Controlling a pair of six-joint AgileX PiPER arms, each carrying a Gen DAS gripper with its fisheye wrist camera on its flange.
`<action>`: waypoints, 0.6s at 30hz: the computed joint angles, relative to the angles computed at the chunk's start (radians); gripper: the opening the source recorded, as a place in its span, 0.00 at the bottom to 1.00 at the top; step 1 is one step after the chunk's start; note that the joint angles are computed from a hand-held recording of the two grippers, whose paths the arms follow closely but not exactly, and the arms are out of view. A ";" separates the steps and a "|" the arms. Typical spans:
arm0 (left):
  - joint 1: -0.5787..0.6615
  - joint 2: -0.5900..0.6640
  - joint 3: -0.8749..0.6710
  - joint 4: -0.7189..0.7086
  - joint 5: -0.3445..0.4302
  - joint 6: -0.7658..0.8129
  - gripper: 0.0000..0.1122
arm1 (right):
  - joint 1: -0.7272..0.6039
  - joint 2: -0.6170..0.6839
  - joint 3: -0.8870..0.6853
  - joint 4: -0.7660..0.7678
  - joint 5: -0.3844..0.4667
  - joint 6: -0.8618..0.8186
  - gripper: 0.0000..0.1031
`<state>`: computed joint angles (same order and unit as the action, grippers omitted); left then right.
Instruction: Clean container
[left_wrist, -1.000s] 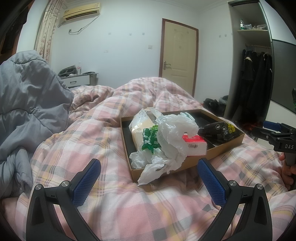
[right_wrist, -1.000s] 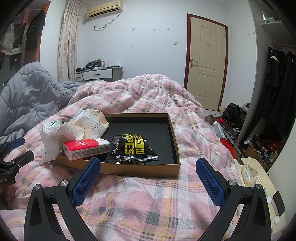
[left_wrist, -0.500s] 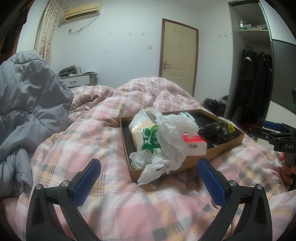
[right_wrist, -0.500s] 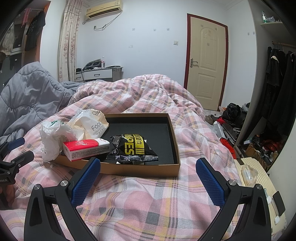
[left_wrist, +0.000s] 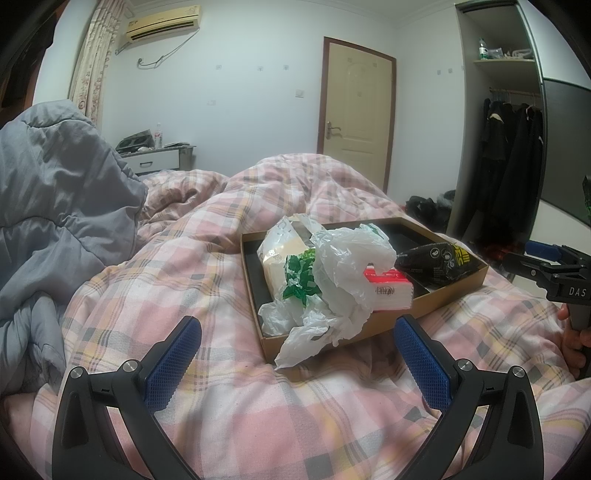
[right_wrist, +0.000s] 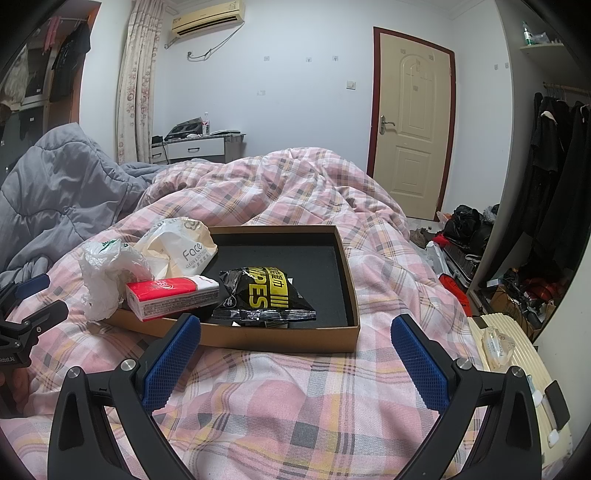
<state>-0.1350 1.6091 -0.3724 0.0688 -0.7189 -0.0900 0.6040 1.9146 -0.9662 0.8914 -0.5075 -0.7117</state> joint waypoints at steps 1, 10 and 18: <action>-0.004 0.000 0.002 -0.005 -0.003 0.002 0.92 | 0.000 0.000 0.000 0.000 0.000 0.000 0.99; 0.002 0.000 -0.001 0.003 0.002 -0.001 0.92 | 0.000 0.001 -0.001 0.001 0.000 0.000 0.99; 0.003 -0.001 -0.001 0.004 0.002 -0.002 0.92 | 0.000 -0.001 0.000 0.001 0.000 0.000 0.99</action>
